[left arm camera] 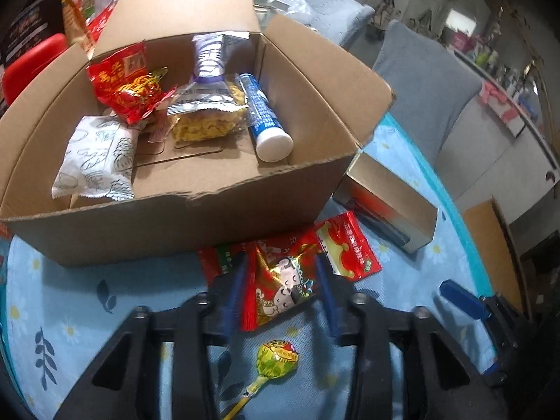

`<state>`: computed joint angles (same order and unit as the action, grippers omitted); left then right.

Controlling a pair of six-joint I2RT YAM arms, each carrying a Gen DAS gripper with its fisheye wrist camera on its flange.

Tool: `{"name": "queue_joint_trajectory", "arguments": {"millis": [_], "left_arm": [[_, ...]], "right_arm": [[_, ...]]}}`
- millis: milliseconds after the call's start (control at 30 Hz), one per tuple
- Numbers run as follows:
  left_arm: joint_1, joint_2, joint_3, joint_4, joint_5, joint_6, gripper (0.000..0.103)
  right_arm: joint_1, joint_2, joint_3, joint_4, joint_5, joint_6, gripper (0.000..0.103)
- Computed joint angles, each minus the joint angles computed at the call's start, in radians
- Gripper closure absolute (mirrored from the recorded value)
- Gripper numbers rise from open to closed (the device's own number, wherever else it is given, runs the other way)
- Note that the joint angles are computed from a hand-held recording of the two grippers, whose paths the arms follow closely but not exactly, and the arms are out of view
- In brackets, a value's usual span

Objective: Organize snacks
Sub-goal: 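Withdraw both grippers from the box toward the lollipop and remaining snacks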

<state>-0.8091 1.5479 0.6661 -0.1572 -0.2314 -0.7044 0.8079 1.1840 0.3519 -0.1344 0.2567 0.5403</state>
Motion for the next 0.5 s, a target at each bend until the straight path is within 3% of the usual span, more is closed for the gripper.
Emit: {"name": "queue_joint_trajectory", "arguments": {"millis": [33, 133, 267, 300, 333, 400, 500], "left_arm": [[0.002, 0.022, 0.016, -0.013, 0.012, 0.003, 0.036], [0.019, 0.103, 0.061, -0.041, 0.069, 0.001, 0.035], [-0.006, 0.088, 0.029, 0.014, 0.010, -0.007, 0.035], [-0.008, 0.077, 0.013, 0.037, 0.003, -0.015, 0.037], [-0.011, 0.072, 0.005, 0.046, -0.005, -0.020, 0.048], [-0.019, 0.066, 0.000, 0.042, -0.017, -0.003, 0.054], [-0.022, 0.031, -0.032, 0.055, -0.006, 0.004, 0.056]], "right_arm": [[-0.005, 0.000, -0.004, 0.004, -0.005, -0.001, 0.025], [-0.018, -0.001, -0.012, 0.012, -0.020, -0.004, 0.025], [-0.016, -0.014, -0.024, 0.009, -0.018, 0.000, 0.025], [-0.018, -0.018, -0.027, 0.009, -0.018, 0.002, 0.025], [-0.019, -0.023, -0.030, 0.007, -0.018, 0.004, 0.025], [-0.023, -0.043, -0.040, -0.002, -0.020, 0.012, 0.025], [-0.021, -0.051, -0.041, -0.008, -0.021, 0.017, 0.025]]}}
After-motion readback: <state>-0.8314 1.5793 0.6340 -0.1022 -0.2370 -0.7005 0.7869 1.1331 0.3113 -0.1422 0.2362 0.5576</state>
